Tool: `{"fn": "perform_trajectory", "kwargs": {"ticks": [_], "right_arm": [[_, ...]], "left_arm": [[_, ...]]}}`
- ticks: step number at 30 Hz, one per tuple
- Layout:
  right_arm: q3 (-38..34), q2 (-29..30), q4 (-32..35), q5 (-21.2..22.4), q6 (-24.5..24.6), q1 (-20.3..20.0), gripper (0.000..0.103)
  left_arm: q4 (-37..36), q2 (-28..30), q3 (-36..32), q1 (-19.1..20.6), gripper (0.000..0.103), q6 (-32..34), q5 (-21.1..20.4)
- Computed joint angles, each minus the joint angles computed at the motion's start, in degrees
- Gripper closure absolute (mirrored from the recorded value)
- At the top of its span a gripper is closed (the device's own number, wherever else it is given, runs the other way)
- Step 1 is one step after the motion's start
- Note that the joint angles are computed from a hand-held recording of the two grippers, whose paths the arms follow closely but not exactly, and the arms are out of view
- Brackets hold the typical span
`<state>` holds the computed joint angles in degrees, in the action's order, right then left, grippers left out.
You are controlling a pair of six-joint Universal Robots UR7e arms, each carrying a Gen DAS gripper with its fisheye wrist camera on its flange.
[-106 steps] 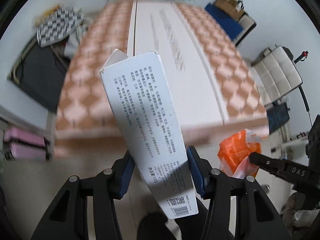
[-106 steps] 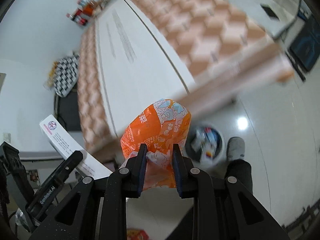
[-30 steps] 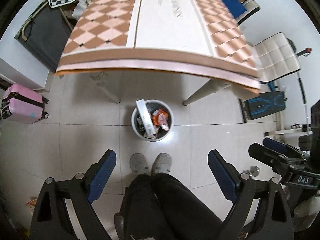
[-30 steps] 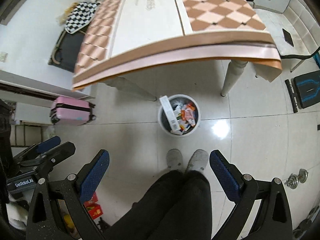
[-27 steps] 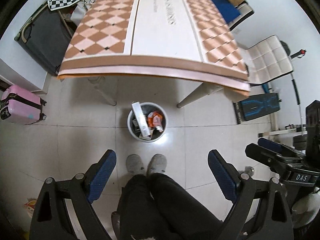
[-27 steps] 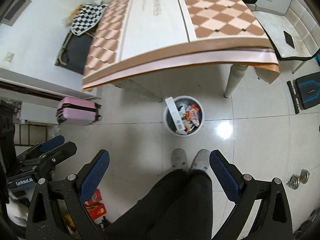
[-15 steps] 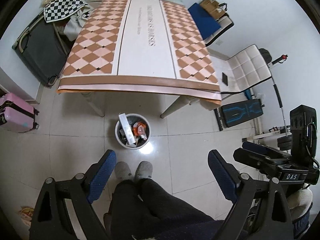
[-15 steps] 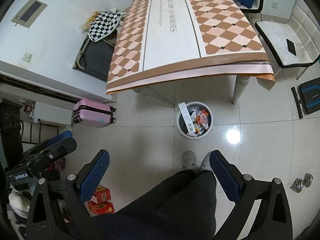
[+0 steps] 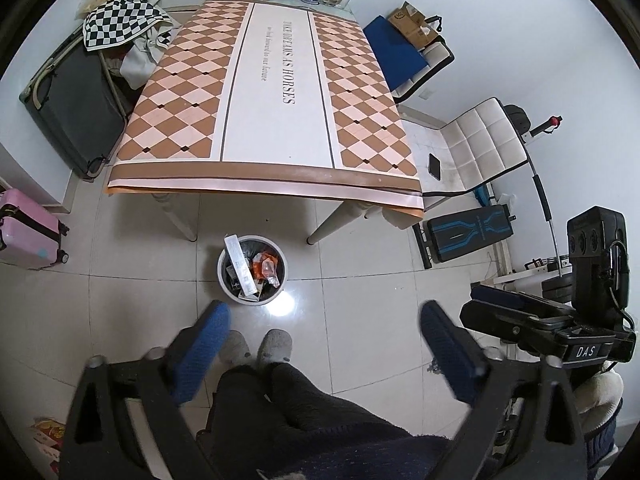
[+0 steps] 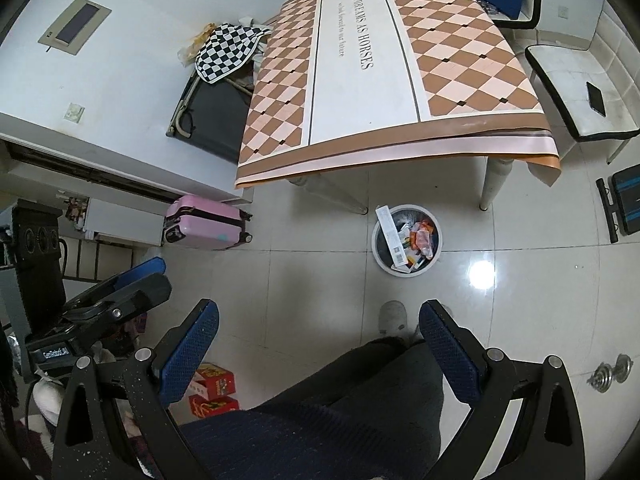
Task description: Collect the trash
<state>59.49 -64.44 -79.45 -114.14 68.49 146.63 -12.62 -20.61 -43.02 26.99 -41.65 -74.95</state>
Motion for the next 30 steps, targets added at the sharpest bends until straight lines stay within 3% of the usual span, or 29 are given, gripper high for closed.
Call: {"fn": "perform_trajectory", "kwargs": {"ticks": [30], "right_arm": [[-1.95,1.35,0.33,0.99,-2.47,-0.40,0.000]], "left_arm": [[-0.65,-0.03,-0.97,0.08,0.000,-1.18,-1.56]]}}
